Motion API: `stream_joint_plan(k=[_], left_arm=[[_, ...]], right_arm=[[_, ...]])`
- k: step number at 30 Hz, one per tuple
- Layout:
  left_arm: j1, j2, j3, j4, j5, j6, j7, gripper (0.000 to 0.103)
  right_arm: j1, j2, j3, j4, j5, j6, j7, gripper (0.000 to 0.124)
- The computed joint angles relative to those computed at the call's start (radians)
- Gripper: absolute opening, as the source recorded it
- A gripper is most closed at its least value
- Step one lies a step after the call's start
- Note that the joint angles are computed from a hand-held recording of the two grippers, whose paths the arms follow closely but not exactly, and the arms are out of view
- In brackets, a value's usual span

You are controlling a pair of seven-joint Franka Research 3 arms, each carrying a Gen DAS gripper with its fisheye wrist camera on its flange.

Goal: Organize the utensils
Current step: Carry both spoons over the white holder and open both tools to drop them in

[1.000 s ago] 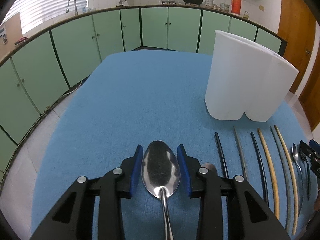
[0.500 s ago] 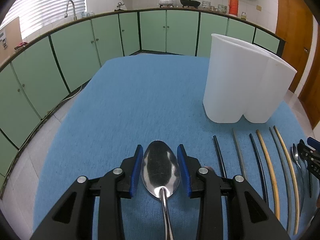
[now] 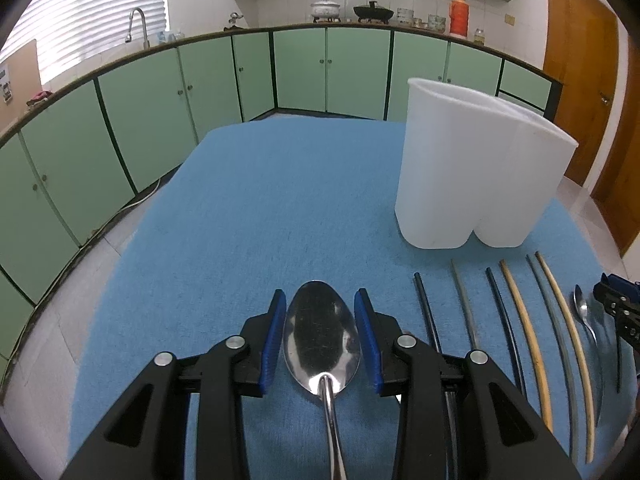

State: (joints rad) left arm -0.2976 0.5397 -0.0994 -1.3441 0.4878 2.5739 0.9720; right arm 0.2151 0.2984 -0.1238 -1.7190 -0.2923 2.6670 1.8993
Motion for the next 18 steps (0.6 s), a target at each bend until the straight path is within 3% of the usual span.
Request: stream_joint_plan(k=[6, 11, 15, 18], left_arm=[[-0.001, -0.048, 0.008, -0.057, 0.022, 0.059, -0.033, 0.035], [0.000, -0.111, 0.031, -0.142, 0.085, 0.194, -0.109, 0.035], [-0.001, -0.141, 0.055, -0.183, 0.139, 0.292, -0.177, 0.035], [0.002, -0.149, 0.068, -0.186, 0.168, 0.342, -0.211, 0.035]], right_arm=[[-0.015, -0.078, 0.016, -0.088, 0.035, 0.109, -0.012, 0.033], [-0.054, -0.125, 0.063, -0.149, 0.176, 0.262, -0.094, 0.033], [-0.022, -0.123, 0.028, -0.151, 0.163, 0.360, -0.063, 0.033], [-0.034, -0.104, 0.047, -0.137, 0.238, 0.449, -0.114, 0.033]])
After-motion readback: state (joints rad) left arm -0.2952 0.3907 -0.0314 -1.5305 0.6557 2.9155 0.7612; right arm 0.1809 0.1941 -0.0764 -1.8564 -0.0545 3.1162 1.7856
